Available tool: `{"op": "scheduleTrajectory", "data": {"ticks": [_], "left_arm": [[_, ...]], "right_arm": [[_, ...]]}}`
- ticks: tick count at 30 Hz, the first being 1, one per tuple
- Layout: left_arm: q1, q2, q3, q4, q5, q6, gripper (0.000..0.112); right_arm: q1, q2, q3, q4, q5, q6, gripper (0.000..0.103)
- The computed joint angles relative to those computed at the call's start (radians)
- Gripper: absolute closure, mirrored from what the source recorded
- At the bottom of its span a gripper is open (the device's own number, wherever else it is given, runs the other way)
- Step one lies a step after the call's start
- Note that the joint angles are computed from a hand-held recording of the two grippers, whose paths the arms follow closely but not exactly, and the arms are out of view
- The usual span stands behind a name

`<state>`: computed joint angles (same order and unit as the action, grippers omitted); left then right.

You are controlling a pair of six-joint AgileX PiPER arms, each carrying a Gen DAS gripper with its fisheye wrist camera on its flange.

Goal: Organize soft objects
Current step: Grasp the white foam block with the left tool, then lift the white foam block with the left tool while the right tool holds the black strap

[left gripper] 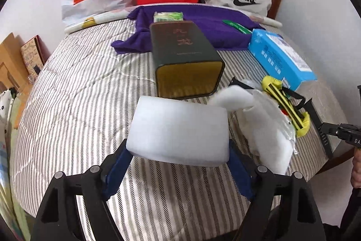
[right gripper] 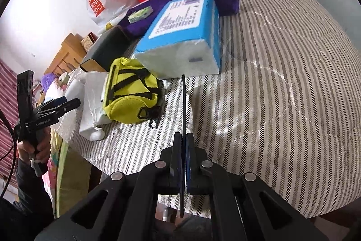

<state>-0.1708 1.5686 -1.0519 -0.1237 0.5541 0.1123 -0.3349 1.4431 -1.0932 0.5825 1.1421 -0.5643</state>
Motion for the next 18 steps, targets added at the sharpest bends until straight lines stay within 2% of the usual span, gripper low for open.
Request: {"op": "scheduleTrajectory", "data": {"ticks": [6, 13, 15, 17, 18], "left_arm": [[0.006, -0.059, 0.011, 0.014, 0.011, -0.005, 0.032], [0.010, -0.098, 0.033, 0.003, 0.019, 0.001, 0.032], [0.010, -0.101, 0.037, 0.003, 0.021, -0.003, 0.032], [0.015, -0.100, 0.038, -0.020, 0.023, 0.009, 0.032], [0.018, -0.100, 0.038, -0.034, 0.025, 0.018, 0.032]], "right_arm": [[0.012, -0.019, -0.040, -0.003, 0.017, 0.007, 0.100], [0.044, -0.025, -0.016, -0.071, -0.046, 0.057, 0.096], [0.034, -0.021, -0.009, -0.074, -0.056, 0.056, 0.088], [0.037, -0.013, -0.002, -0.082, -0.069, 0.068, 0.071], [0.043, -0.008, 0.007, -0.087, -0.078, 0.072, 0.068]]}}
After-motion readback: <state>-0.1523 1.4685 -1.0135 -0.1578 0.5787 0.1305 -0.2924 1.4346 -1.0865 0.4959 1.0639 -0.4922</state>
